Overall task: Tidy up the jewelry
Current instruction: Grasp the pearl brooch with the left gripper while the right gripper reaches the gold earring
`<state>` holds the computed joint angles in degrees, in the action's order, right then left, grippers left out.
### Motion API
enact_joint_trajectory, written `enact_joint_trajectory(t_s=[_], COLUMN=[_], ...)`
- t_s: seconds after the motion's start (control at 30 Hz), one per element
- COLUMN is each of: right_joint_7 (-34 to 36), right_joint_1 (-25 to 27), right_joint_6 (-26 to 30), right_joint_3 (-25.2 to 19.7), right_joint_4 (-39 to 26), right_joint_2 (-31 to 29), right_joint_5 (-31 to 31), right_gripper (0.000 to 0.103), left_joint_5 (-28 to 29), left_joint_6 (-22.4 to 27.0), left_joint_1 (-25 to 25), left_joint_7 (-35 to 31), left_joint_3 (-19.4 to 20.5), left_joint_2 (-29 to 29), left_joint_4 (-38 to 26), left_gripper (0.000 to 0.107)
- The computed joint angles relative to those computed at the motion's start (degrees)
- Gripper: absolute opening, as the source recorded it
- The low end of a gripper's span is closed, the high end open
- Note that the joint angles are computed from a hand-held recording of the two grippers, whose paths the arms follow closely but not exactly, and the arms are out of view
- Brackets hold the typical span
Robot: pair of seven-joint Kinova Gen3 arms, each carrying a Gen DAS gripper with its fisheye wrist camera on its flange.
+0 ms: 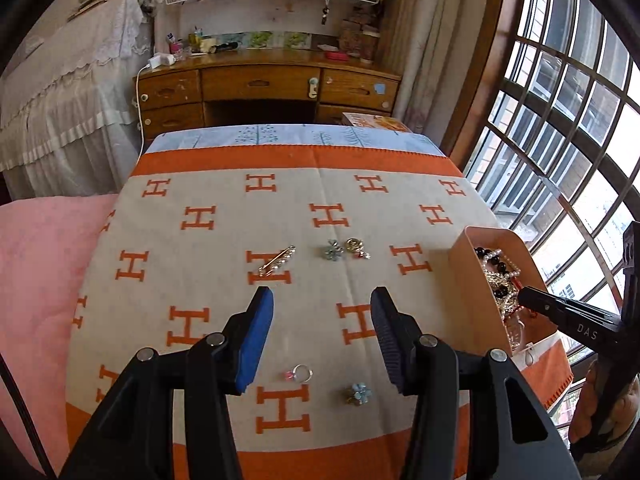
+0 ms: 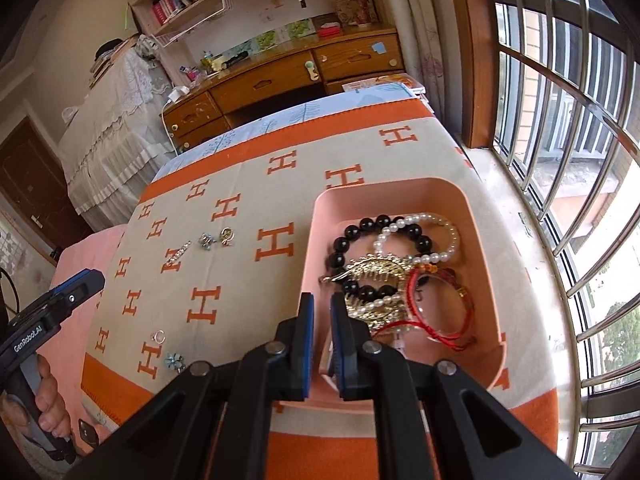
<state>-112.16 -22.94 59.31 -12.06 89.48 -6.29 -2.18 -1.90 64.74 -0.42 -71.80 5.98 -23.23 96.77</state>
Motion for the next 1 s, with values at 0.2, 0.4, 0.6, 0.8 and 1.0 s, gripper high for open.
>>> enact_joint_trajectory(t_s=[0.2, 0.4, 0.6, 0.8, 1.0], right_joint_7=[0.4, 3.0, 8.9, 11.9, 8.8], right_joint_1=[-2.6, -6.0, -9.4, -11.4, -12.1], right_joint_6=[1.7, 5.4, 10.8, 17.3, 24.4], right_joint_3=[-1.9, -2.6, -1.8, 0.5, 3.9], right_joint_4=[-2.7, -9.1, -20.3, -33.3, -43.9], right_joint_2=[2.0, 7.0, 14.9, 24.8, 34.3], right_joint_5=[1.1, 2.5, 1.5, -1.0, -1.6], right_gripper=[0.008, 0.008, 0.014, 0.030, 0.030], left_joint_5=[-1.6, -2.8, -4.9, 0.6, 2.8], left_joint_6=[-0.2, 1.0, 0.9, -0.3, -1.7], left_joint_1=[-1.7, -2.4, -2.2, -0.4, -0.9], left_joint_7=[-0.4, -4.3, -10.9, -22.6, -26.6], left_joint_3=[-1.6, -3.8, -4.2, -8.2, -6.4], left_joint_2=[-2.8, -2.0, 1.8, 9.3, 16.6], left_joint_4=[2.9, 2.9, 1.5, -0.6, -2.6], left_gripper=[0.066, 0.067, 0.068, 0.068, 0.048])
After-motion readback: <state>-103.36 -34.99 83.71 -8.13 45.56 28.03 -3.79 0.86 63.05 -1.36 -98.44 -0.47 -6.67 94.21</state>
